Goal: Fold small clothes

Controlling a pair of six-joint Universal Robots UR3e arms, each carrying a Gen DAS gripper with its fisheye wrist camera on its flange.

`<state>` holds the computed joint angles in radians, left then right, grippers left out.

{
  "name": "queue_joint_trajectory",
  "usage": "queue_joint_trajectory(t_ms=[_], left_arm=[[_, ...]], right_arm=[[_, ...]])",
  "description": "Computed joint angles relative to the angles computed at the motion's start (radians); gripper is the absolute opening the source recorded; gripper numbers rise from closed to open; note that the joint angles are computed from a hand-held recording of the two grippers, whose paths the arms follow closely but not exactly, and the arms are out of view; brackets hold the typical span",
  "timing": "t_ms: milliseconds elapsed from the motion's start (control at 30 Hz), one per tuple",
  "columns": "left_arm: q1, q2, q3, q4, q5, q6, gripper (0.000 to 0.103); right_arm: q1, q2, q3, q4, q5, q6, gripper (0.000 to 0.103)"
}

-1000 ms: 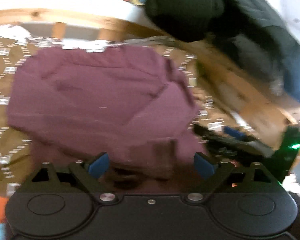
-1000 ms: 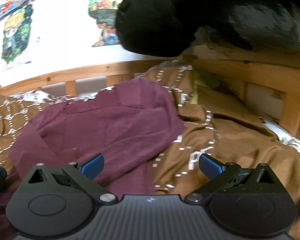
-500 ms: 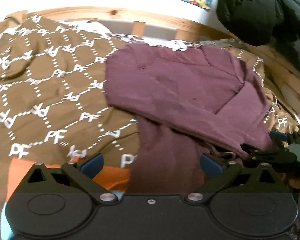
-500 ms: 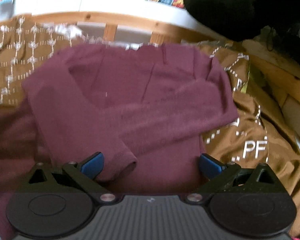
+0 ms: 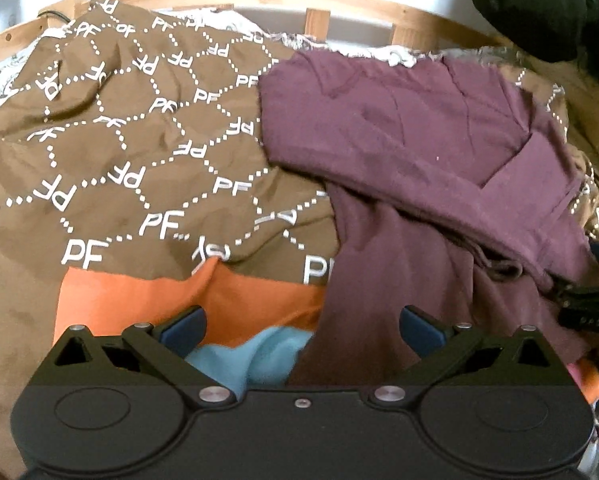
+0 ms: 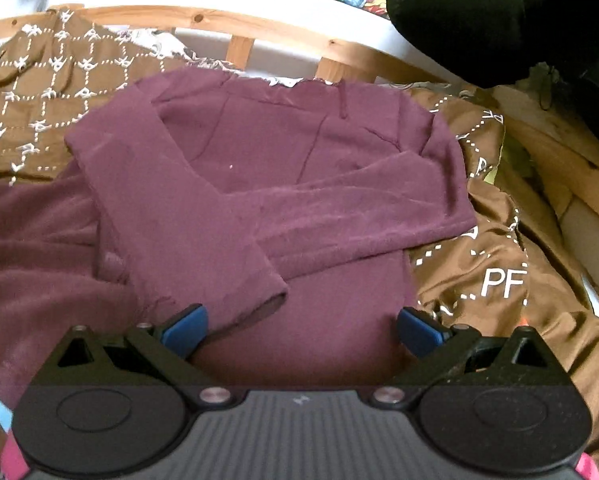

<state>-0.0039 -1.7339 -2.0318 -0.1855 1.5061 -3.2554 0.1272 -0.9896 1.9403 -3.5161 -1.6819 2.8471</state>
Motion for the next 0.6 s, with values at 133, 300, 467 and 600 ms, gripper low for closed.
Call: queue_joint_trajectory(t_ms=[133,300,467,600], left_arm=[[0.026,0.046,-0.056,0.037,-0.049,-0.003,0.102],[0.031,0.112,-0.112,0.088,-0.069,0.021,0.102],[0.000,0.157,-0.137,0.108,-0.099,0.086,0.102],[-0.061,0.151,-0.135,0.118,-0.095,0.162,0.102]], right_arm=[[-0.038,-0.090,0.089,-0.020,0.066,-0.006,0.103],[-0.123,-0.262,0.258,-0.025,0.189,-0.063,0.103],[-0.177,-0.417,0.409,-0.010,0.209,-0.159,0.103],[-0.220,-0.552,0.534,0.026,0.232,-0.233,0.103]])
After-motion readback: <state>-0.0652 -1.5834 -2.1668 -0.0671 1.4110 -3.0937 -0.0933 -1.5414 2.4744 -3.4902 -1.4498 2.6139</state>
